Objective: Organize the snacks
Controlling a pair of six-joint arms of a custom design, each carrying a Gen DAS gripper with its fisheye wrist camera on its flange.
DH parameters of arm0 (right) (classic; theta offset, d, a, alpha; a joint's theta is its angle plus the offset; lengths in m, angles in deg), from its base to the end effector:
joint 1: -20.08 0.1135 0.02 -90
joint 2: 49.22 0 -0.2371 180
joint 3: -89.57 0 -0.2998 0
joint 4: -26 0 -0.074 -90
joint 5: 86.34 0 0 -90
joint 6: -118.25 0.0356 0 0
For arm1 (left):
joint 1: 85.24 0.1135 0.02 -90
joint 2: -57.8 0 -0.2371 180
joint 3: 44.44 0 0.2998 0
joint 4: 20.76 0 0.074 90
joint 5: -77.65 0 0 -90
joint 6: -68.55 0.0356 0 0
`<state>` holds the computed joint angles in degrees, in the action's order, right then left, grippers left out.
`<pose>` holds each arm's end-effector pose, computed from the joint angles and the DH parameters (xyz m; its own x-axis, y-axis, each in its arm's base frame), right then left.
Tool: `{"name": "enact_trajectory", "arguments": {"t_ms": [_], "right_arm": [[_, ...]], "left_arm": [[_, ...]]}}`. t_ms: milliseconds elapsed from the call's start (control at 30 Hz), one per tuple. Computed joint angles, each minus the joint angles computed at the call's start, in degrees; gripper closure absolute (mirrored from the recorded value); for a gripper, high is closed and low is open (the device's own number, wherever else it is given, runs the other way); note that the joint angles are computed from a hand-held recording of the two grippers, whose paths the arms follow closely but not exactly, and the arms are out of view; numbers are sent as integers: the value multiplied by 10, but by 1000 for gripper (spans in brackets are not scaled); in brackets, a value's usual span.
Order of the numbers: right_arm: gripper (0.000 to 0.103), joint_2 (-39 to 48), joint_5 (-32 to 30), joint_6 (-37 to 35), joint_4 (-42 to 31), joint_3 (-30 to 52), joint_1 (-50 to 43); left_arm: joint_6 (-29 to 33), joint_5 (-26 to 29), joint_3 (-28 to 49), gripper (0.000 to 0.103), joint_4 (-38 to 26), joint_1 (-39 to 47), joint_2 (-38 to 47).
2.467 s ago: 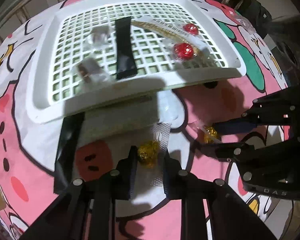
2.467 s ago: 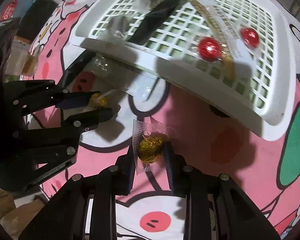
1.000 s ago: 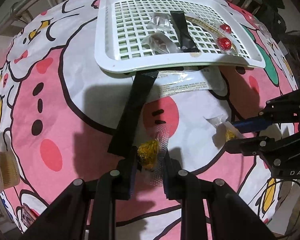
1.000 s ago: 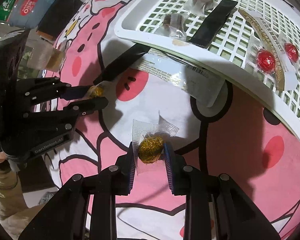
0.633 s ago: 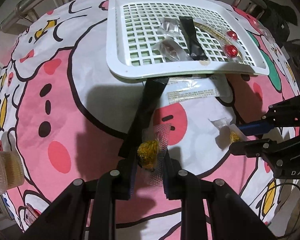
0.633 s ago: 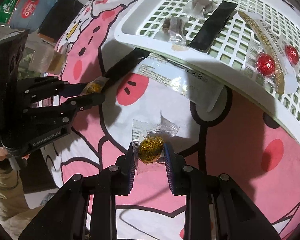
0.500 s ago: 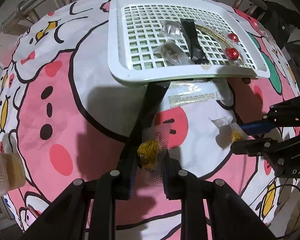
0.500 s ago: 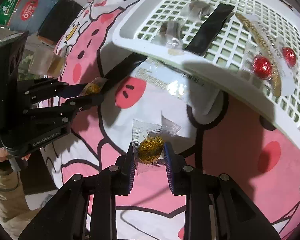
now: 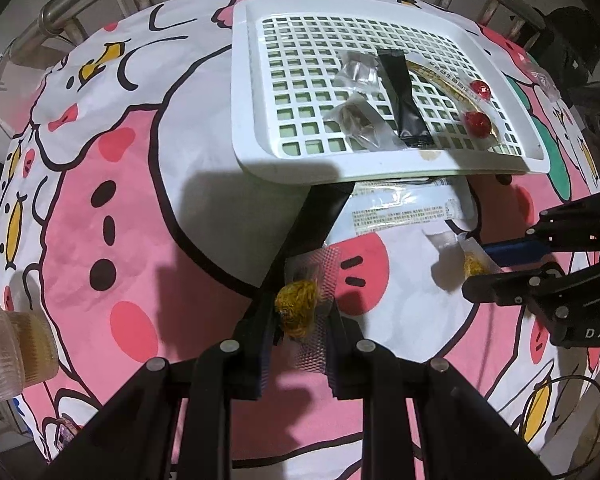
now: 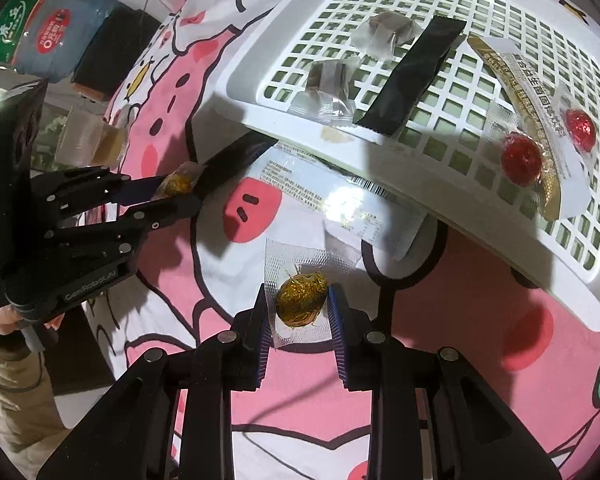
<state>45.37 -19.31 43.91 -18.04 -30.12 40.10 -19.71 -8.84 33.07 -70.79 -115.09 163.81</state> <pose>0.2849 0.1186 0.0764 -0.9911 -0.0966 -0.0918 -0.1266 0.8974 0.4226 0.3204 -0.1864 0.0910 -0.8342 0.5137 -0.2006 0.5329 0.8444 -0.0539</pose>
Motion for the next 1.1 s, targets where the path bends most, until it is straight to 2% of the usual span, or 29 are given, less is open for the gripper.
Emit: {"name": "enact_trajectory", "arguments": {"t_ms": [567,1100], "right_arm": [[77,28,9,-10,-10,30,-4],[77,13,20,-16,-26,41,-13]], "left_arm": [[-15,-4,19,79,4,-14,23],[-19,-5,71,79,-8,-16,47]]}}
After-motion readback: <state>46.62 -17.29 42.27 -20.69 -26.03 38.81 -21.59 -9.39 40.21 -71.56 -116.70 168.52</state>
